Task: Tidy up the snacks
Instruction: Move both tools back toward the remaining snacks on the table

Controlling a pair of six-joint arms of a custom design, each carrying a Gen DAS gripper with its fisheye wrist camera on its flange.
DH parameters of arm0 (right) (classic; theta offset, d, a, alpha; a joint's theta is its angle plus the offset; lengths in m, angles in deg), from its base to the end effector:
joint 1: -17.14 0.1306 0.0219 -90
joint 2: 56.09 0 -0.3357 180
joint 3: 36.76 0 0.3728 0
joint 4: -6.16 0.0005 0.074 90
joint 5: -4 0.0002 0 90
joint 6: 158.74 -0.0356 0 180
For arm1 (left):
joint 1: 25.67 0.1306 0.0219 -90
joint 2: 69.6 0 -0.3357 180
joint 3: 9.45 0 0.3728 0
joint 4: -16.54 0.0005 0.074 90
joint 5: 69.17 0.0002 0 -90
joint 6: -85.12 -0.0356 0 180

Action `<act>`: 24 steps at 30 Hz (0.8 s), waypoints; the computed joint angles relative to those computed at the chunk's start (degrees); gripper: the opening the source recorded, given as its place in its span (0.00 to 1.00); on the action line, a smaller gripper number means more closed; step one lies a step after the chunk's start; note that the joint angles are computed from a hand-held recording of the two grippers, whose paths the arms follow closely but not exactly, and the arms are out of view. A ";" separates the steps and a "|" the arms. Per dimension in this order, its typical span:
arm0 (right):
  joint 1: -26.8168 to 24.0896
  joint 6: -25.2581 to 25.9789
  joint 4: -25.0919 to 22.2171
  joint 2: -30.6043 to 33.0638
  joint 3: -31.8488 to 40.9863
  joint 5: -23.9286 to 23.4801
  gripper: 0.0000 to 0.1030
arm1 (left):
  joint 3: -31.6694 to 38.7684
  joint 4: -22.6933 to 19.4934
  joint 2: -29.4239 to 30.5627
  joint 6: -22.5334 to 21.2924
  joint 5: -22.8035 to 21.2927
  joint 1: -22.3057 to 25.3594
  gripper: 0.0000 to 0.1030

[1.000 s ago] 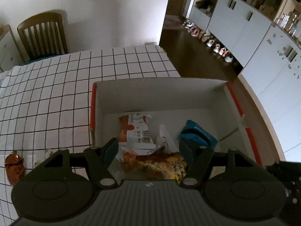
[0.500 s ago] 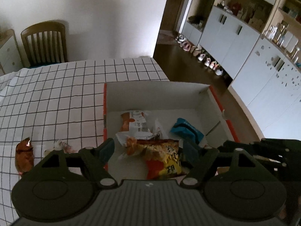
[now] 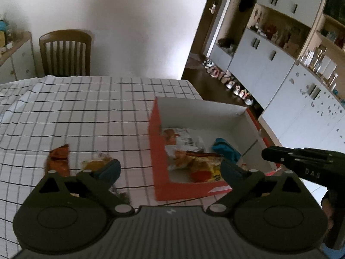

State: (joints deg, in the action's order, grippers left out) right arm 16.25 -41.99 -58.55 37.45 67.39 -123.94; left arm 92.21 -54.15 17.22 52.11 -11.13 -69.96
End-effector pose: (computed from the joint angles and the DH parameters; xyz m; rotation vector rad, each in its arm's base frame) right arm 0.4690 0.0141 0.4515 -0.7718 2.2059 0.5956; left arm 0.3149 -0.2815 0.4749 -0.4642 2.3067 -0.1310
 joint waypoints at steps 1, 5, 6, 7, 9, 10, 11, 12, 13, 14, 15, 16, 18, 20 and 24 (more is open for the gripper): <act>0.30 -1.21 0.29 -0.61 -0.62 -0.11 0.15 | -1.40 0.23 -1.40 0.13 -0.05 0.16 0.97; 1.78 -4.94 3.55 -3.74 -4.28 0.31 0.32 | -6.60 0.93 -6.86 -0.40 -1.15 1.07 1.00; 2.16 -6.44 4.36 -4.47 -5.19 0.16 0.67 | -7.89 1.02 -8.24 -0.86 -1.48 1.48 1.00; 2.57 -7.19 4.34 -4.91 -5.63 -0.20 0.94 | -8.94 0.90 -9.42 -1.09 -1.71 1.93 1.00; 3.67 -9.85 7.07 -6.82 -8.17 0.01 0.99 | -10.92 0.63 -11.71 -1.97 -1.24 3.31 1.00; 4.47 -11.13 8.21 -7.74 -9.22 0.77 0.99 | -11.93 0.62 -12.74 -2.31 -0.78 4.02 1.00; 5.24 -12.22 9.43 -8.67 -10.46 1.31 0.99 | -13.00 0.78 -13.82 -2.74 -0.22 4.98 1.00; 6.06 -12.67 9.83 -9.24 -11.18 1.95 0.99 | -14.19 0.95 -15.00 -3.20 0.34 6.00 1.00; 7.04 -12.88 10.02 -9.84 -11.86 3.03 0.99 | -15.15 0.97 -15.96 -3.73 0.92 7.09 1.00; 8.09 -13.39 10.75 -10.67 -12.86 4.42 0.99 | -16.20 0.99 -16.95 -4.18 1.45 8.16 1.00; 9.13 -13.97 11.85 -11.68 -14.14 5.53 0.99 | -17.21 1.10 -17.78 -4.60 2.12 9.19 1.00; 10.07 -14.53 12.90 -12.51 -15.35 6.24 0.99 | -18.27 1.18 -18.63 -5.17 3.07 10.38 1.00; 12.30 -16.20 13.98 -14.36 -17.58 8.30 0.99 | -19.82 1.07 -19.62 -6.33 4.88 12.81 1.00; 14.59 -17.52 14.67 -15.65 -19.33 10.37 0.99 | -21.26 1.48 -20.42 -8.00 5.91 14.92 1.00; 20.02 -18.19 17.68 -19.77 -23.81 16.44 0.99 | -23.84 3.12 -21.32 -11.28 8.67 19.15 1.00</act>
